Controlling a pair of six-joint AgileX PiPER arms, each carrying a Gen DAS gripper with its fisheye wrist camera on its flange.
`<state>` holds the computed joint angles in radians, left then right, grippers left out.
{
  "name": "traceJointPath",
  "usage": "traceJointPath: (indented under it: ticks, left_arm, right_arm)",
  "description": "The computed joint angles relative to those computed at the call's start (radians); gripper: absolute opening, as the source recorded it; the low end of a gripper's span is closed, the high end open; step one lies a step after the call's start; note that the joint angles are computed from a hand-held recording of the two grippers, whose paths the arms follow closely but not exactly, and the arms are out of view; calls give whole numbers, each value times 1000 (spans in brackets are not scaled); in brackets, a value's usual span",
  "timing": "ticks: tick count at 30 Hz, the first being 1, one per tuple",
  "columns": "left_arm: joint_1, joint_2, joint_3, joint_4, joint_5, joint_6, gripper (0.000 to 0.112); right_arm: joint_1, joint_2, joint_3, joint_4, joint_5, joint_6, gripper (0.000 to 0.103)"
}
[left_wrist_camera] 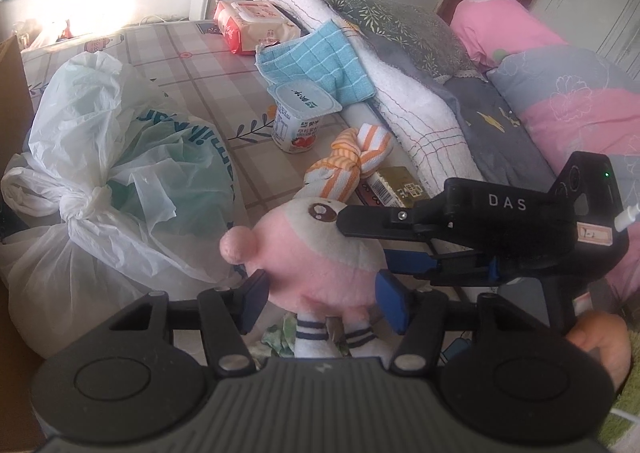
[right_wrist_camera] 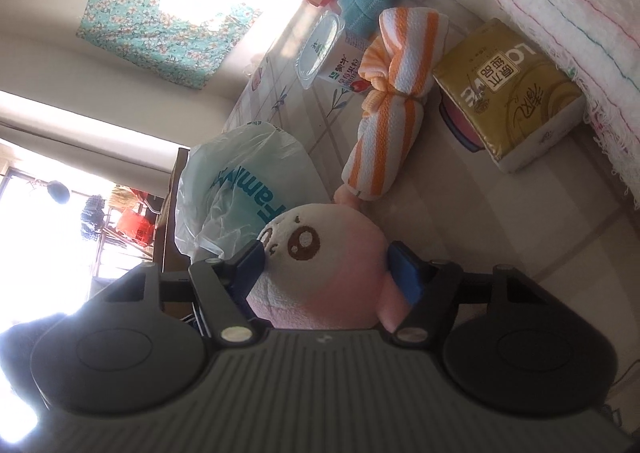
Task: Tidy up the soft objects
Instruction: 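Carry the pink plush toy with the right gripper over the cardboard box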
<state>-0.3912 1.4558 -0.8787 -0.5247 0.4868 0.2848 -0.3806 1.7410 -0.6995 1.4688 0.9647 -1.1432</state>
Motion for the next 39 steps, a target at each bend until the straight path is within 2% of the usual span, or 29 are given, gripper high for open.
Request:
traceJointPath:
  ticks: [5,10,15,19,22,25,29,31,33,35,39]
  left_arm:
    - [-13,-82,26,-2,-5,10,59]
    - [-7,-200,52,40,-6,-29,60]
    - [76,-335,66,68,23,-44,60]
    - [210,-420,61,77,62,-22,61]
    - [365,-461,44,41,107,45,62]
    - [583,-460,24,-68,167,196,62]
    - [804,-367,-15,-164,221,341,63]
    - [892,-286,-44,-211,261,390,63]
    - [945,-216,-68,-237,288,410,63]
    - [992,-135,-90,-270,315,449,63]
    - [979,-6,-151,-233,333,423,59]
  right_arm:
    - [-23,-127,27,-36,6,36,67]
    - [19,-273,25,-61,-21,95,67]
    - [149,-380,-35,-86,-87,180,67]
    - [329,-382,-149,-106,-167,252,67]
    - [487,-321,-279,-136,-233,313,67]
    - [647,-220,-439,-191,-297,377,68]
    - [810,-37,-683,-329,-338,510,68]
    - [880,66,-827,-468,-345,635,68]
    - [943,161,-957,-616,-344,769,68]
    - [978,251,-1087,-738,-306,881,67]
    - [1028,361,-1260,-960,-232,1035,67]
